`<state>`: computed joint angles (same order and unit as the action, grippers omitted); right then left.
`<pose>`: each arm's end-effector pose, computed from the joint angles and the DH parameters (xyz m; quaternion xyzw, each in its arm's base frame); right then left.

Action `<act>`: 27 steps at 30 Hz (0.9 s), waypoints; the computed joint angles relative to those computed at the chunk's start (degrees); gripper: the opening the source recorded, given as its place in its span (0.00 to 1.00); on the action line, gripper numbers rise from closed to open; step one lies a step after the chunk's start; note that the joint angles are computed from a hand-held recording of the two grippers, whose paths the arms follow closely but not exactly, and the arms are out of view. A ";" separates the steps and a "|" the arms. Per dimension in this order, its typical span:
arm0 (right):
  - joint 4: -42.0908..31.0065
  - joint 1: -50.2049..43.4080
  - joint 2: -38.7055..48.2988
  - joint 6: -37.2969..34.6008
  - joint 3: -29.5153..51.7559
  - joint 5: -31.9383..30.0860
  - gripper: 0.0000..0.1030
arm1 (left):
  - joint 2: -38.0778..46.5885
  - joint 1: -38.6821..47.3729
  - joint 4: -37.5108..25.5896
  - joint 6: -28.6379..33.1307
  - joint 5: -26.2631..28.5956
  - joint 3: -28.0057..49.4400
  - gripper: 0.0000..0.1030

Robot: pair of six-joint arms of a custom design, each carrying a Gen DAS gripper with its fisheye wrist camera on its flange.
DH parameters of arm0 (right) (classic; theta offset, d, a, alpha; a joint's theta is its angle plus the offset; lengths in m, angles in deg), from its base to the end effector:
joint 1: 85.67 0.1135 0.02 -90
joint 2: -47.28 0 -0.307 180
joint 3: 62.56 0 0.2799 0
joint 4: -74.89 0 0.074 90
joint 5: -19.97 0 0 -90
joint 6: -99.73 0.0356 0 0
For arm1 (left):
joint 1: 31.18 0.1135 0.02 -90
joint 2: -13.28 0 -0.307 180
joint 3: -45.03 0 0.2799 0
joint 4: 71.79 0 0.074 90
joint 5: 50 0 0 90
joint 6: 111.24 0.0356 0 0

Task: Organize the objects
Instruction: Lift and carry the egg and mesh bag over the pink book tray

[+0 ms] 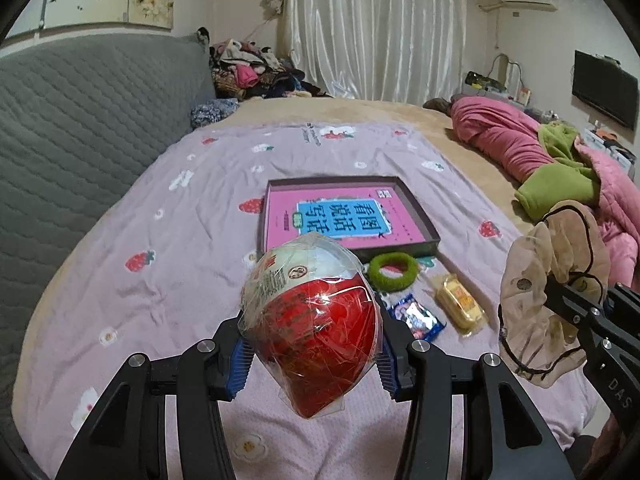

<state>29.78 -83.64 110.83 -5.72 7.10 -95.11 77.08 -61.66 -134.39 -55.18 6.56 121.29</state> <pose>0.2434 0.0237 0.3513 -0.2263 0.8566 0.1455 0.4403 0.2032 -0.0968 0.3697 -0.1252 0.8970 0.0548 0.4204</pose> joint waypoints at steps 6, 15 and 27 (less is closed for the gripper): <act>0.89 1.22 2.67 0.51 2.88 1.37 0.17 | 1.95 3.28 1.80 2.97 1.27 2.56 0.51; 3.50 3.73 7.40 2.11 7.09 2.69 0.17 | 5.74 8.82 5.45 7.96 4.47 5.72 0.51; 6.93 5.05 14.21 2.93 12.62 3.70 0.17 | 11.73 13.17 10.09 11.99 7.16 9.30 0.51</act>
